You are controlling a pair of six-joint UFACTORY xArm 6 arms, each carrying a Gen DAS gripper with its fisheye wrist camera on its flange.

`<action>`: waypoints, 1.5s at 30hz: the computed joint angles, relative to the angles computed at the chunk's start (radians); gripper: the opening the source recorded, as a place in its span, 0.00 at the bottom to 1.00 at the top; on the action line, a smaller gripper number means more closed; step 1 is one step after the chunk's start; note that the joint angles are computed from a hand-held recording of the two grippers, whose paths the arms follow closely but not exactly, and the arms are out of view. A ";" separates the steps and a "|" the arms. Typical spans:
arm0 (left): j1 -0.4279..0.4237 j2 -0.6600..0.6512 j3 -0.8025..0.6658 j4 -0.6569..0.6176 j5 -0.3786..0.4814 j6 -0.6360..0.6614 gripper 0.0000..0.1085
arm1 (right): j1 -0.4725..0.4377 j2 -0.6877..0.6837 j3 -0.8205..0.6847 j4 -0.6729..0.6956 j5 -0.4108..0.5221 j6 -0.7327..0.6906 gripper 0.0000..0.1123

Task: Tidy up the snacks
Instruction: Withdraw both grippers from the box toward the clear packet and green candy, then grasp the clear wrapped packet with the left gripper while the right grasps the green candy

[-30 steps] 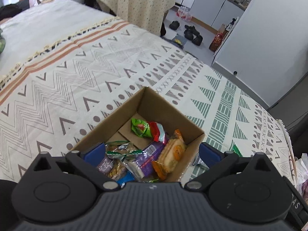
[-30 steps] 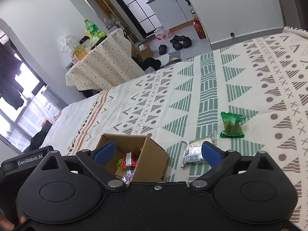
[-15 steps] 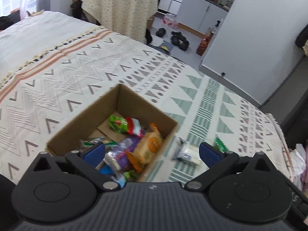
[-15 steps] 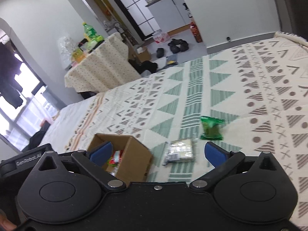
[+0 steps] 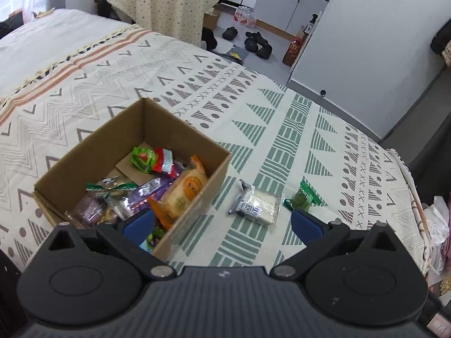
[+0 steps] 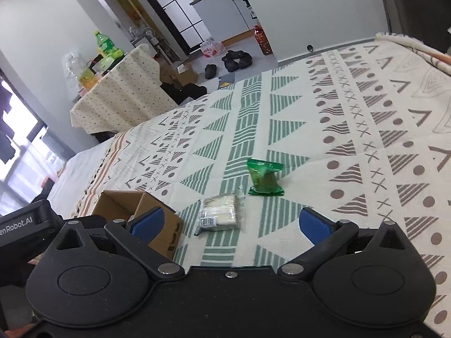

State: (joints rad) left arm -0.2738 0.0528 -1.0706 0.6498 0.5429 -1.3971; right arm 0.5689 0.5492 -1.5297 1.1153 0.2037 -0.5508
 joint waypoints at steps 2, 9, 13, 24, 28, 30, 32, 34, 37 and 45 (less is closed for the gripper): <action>-0.009 0.019 -0.016 0.027 0.006 -0.018 0.95 | -0.007 0.000 -0.001 0.032 -0.002 -0.019 0.91; -0.001 0.104 -0.055 -0.021 -0.084 0.016 0.92 | -0.046 0.040 -0.022 -0.012 -0.014 0.110 0.88; 0.000 0.167 -0.096 -0.034 -0.121 0.041 0.89 | -0.058 0.071 -0.052 0.011 -0.001 0.116 0.84; 0.021 0.350 -0.222 -0.155 -0.193 0.176 0.81 | -0.078 0.197 -0.198 0.015 0.055 0.150 0.73; 0.025 0.412 -0.280 -0.159 -0.178 0.190 0.78 | -0.082 0.252 -0.261 -0.025 0.077 0.191 0.72; 0.024 0.441 -0.310 -0.155 -0.161 0.198 0.77 | -0.085 0.283 -0.298 -0.053 0.098 0.218 0.71; 0.020 0.466 -0.338 -0.124 -0.145 0.190 0.77 | -0.087 0.312 -0.336 -0.072 0.113 0.241 0.70; 0.016 0.491 -0.368 -0.091 -0.121 0.181 0.75 | -0.087 0.336 -0.368 -0.077 0.122 0.247 0.70; 0.021 0.524 -0.397 -0.129 -0.109 0.213 0.72 | -0.086 0.368 -0.407 -0.087 0.133 0.259 0.68; 0.036 0.558 -0.427 -0.159 -0.107 0.228 0.65 | -0.079 0.438 -0.502 -0.127 0.164 0.284 0.65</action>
